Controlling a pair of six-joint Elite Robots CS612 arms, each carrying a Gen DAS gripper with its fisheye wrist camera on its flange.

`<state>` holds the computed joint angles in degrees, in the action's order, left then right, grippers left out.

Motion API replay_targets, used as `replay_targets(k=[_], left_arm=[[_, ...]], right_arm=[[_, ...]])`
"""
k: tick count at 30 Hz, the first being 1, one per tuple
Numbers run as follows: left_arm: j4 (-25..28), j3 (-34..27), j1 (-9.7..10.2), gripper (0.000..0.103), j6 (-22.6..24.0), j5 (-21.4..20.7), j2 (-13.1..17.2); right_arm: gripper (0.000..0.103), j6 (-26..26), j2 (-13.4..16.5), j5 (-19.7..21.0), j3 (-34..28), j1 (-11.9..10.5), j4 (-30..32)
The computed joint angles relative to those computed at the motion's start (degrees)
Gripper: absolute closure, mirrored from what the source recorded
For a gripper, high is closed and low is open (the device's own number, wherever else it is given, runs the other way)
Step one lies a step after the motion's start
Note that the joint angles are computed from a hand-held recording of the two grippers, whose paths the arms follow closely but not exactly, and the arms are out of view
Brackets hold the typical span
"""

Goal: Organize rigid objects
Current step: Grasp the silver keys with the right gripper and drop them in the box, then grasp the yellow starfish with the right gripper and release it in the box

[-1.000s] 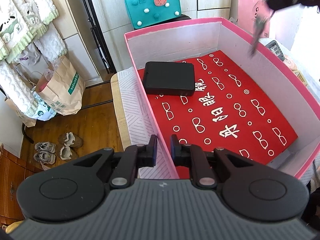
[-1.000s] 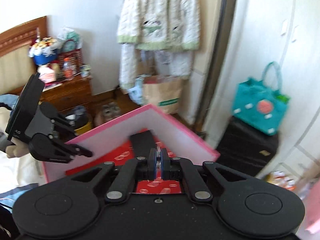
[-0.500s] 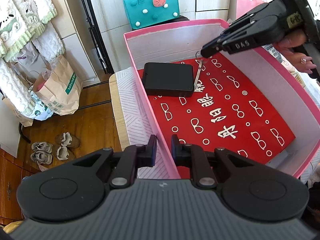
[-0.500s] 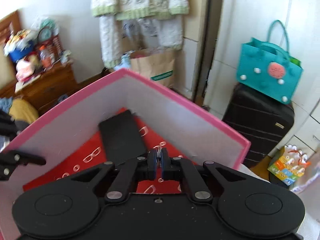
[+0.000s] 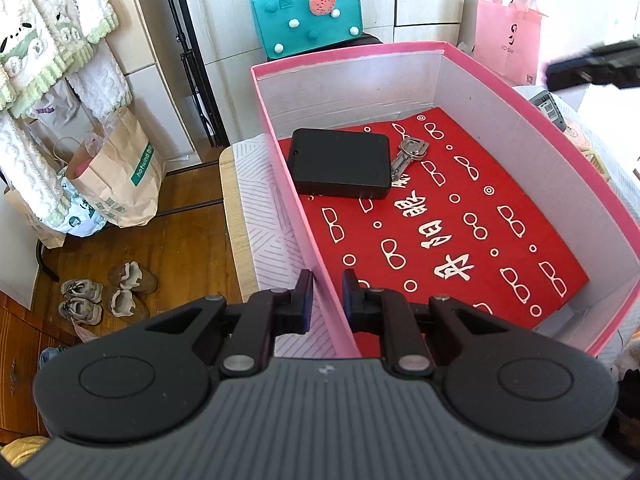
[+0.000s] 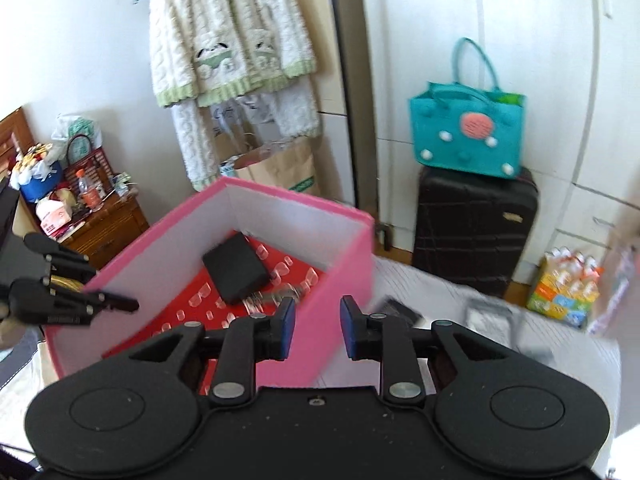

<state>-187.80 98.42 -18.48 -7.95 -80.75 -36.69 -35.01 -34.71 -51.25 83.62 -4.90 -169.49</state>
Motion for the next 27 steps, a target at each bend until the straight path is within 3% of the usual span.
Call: replay_targets(k=[5, 13, 21, 25, 27], left_arm=[[0.49, 0.08, -0.25, 0.089, -0.1, 0.71, -0.21], [1.51, 0.83, -0.82, 0.089, 0.18, 1.88, -0.99], [1.69, 2.33, -1.5, 0.089, 0.22, 2.58, -1.94], [1.32, 2.69, -1.6, 0.089, 0.12, 2.69, -2.02], [1.25, 2.76, -1.61, 0.089, 0.1, 2.66, -2.04]], right_arm=[[0.072, -1.65, -0.55, -1.76, 2.66, -1.32, 1.35], [0.058, -4.68, 1.12, -3.33, 3.79, -1.71, 3.67], [0.049, -5.36, 3.71, -8.36, 3.78, -0.42, -4.07], [0.045, -5.33, 4.23, -7.25, 2.95, -0.39, -1.88], [0.042, -4.47, 4.75, -7.46, 2.72, -0.21, -3.94]])
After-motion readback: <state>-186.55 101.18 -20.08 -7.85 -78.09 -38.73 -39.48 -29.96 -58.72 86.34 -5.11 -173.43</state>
